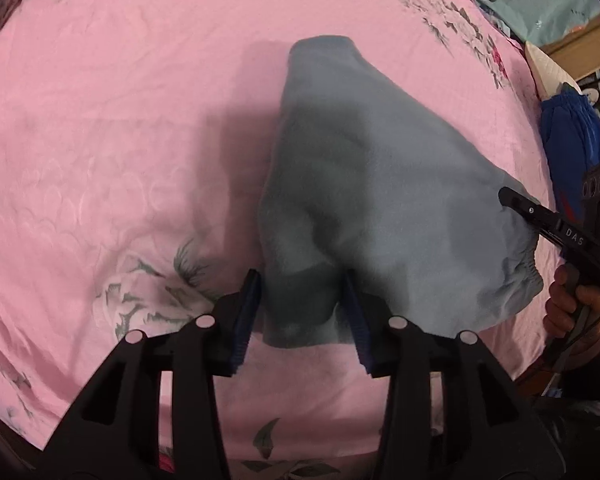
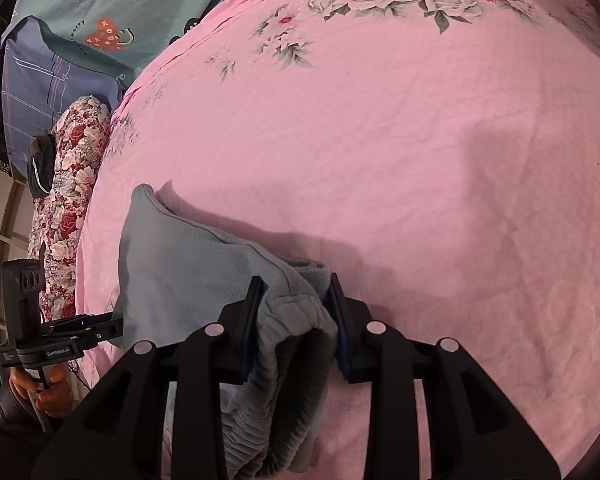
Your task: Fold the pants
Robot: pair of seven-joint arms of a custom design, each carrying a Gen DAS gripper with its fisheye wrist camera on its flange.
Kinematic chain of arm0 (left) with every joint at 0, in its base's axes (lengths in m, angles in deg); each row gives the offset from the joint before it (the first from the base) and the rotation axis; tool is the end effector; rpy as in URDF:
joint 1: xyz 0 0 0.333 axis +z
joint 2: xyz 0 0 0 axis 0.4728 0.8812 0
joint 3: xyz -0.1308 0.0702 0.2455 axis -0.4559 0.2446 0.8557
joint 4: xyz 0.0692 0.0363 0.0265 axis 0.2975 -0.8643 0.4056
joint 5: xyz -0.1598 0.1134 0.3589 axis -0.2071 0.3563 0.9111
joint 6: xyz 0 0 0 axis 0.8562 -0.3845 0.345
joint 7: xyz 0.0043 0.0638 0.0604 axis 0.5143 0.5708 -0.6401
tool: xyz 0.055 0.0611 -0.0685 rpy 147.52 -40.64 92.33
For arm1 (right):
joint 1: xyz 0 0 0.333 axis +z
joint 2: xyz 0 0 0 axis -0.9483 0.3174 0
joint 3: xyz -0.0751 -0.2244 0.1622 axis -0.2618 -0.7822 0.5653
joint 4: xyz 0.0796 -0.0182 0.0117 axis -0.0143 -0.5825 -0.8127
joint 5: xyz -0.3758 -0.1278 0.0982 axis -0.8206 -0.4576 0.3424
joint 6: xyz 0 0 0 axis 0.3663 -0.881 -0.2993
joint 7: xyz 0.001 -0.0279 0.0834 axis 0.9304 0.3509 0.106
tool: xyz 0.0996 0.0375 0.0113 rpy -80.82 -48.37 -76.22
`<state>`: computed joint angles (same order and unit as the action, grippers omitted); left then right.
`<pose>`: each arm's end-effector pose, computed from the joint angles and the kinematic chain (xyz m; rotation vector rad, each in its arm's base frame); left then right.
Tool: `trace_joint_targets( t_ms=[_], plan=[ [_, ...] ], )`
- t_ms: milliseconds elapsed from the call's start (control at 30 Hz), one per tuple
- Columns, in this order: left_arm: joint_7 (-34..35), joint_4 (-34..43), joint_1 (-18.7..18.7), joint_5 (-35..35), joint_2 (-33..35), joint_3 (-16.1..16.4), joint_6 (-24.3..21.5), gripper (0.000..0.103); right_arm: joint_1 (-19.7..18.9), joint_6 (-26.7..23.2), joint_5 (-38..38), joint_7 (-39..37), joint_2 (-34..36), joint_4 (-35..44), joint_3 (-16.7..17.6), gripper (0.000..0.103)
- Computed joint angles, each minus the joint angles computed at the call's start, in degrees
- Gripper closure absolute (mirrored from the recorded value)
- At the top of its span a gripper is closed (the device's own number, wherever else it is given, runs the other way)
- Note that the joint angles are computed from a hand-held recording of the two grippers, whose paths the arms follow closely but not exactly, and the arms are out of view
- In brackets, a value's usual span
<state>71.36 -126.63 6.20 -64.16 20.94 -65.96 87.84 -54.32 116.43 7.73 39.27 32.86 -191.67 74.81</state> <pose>0.4040 -0.2867 0.3395 2.1871 -2.0470 0.4841 0.4307 0.0867 0.3579 -1.8002 1.7403 0.2543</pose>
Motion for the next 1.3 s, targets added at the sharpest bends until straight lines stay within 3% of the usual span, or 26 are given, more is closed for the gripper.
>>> trace_joint_targets(
  t_ms=[133, 200, 300, 500, 667, 800, 1033, 1167, 1300],
  plan=[
    [3.39, -1.14, -0.71, -2.55, -1.17, 0.54, -0.19, 0.062, 0.15, 0.97, 0.12, 0.34, -0.27, -0.41, 0.28, 0.071],
    [4.50, -1.75, -1.07, -3.73, -1.64, 0.70, 0.83, 0.079, 0.29, 1.43, 0.04, 0.43, -0.39, -0.54, 0.37, 0.071],
    [4.40, -2.31, -1.14, -2.86, -2.31, 0.26, 1.95, 0.090, 0.23, 2.49, -1.92, 1.72, -0.82, -0.82, 1.26, 0.072],
    [-0.67, -3.95, -0.50, 5.74, -5.61, -1.70, 3.51, 0.094, 1.26, 7.70, -8.84, 6.84, -4.35, -2.42, 3.47, 0.079],
    [-0.37, -4.69, -1.12, 7.38, -8.81, -0.25, 6.29, 0.094, 3.06, 14.43, -16.59, 7.99, -4.41, -0.38, 4.90, 0.081],
    [-4.22, -2.22, 3.05, 16.11, -9.22, -2.34, 8.17, 0.094, 5.75, 19.37, -20.17, 6.51, 0.62, 6.13, 3.87, 0.081],
    [-4.32, 3.85, 9.39, 25.83, -5.79, -0.49, 12.25, 0.094, 3.80, 25.55, -31.19, 11.36, 15.41, 23.18, 8.15, 0.081],
    [-3.25, 10.18, 13.31, 30.99, 0.09, 0.99, 14.23, 0.094, 2.07, 26.25, -44.92, 20.86, 27.51, 37.82, 9.88, 0.081],
    [-1.60, 18.20, 16.37, 36.86, 8.42, 3.29, 17.70, 0.094, 2.91, 24.31, -49.23, 25.18, 39.83, 53.88, 9.06, 0.081]
  ],
)
